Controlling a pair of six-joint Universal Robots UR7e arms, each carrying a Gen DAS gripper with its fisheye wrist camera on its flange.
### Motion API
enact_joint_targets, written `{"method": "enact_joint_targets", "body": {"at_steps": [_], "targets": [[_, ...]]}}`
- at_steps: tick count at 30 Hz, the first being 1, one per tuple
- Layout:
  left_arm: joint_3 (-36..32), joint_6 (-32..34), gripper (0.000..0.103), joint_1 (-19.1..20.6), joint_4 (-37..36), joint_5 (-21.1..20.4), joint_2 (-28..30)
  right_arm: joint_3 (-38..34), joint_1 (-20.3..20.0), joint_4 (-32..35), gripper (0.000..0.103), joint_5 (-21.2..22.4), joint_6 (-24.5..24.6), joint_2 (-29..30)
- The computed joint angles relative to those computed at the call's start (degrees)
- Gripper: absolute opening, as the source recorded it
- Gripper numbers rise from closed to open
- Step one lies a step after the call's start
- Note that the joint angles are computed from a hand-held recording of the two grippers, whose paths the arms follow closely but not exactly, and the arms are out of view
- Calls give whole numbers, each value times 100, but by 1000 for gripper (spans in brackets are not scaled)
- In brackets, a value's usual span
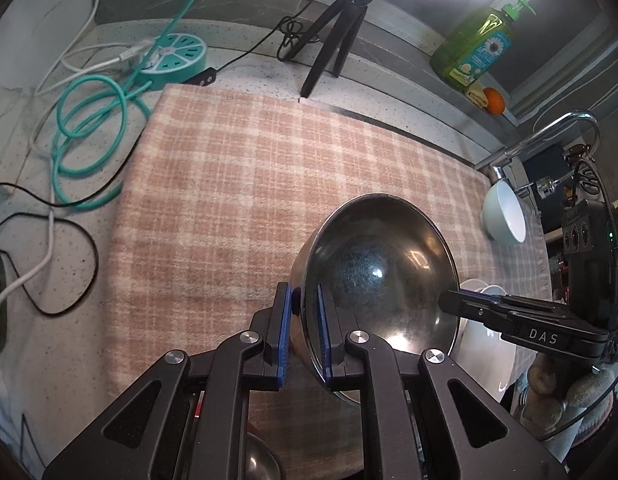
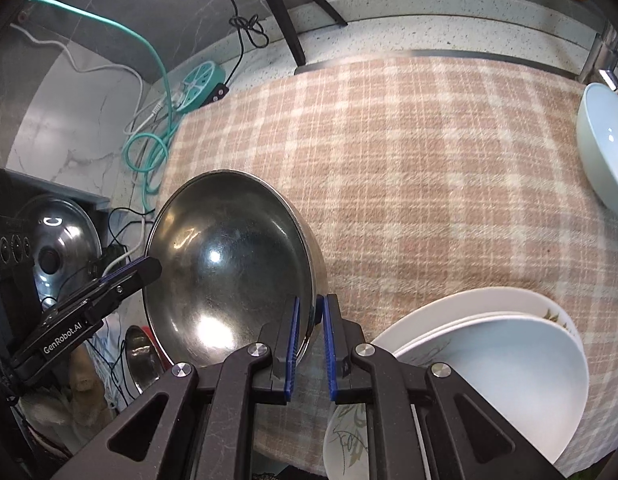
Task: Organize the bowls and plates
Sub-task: 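Lift the steel bowl and carry it toward the red-backed bowl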
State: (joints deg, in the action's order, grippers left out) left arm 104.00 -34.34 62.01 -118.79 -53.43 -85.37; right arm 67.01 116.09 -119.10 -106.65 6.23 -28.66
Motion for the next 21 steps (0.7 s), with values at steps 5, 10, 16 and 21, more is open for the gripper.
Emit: {"method": "enact_joint_targets", "body": {"at_steps": [5, 10, 16, 21], "targets": [[116, -63, 11, 32, 1, 53, -71, 88, 21, -46, 11, 44, -15, -4], [164, -122, 11, 69, -7, 69, -116, 85, 64, -97, 11, 46, -74, 17], [181, -61, 11, 102, -32, 21, -148, 71, 79, -54, 11, 47, -109, 34], [178, -93, 11, 126, -40, -21, -162, 37, 90, -17, 11, 43, -129, 47]]}}
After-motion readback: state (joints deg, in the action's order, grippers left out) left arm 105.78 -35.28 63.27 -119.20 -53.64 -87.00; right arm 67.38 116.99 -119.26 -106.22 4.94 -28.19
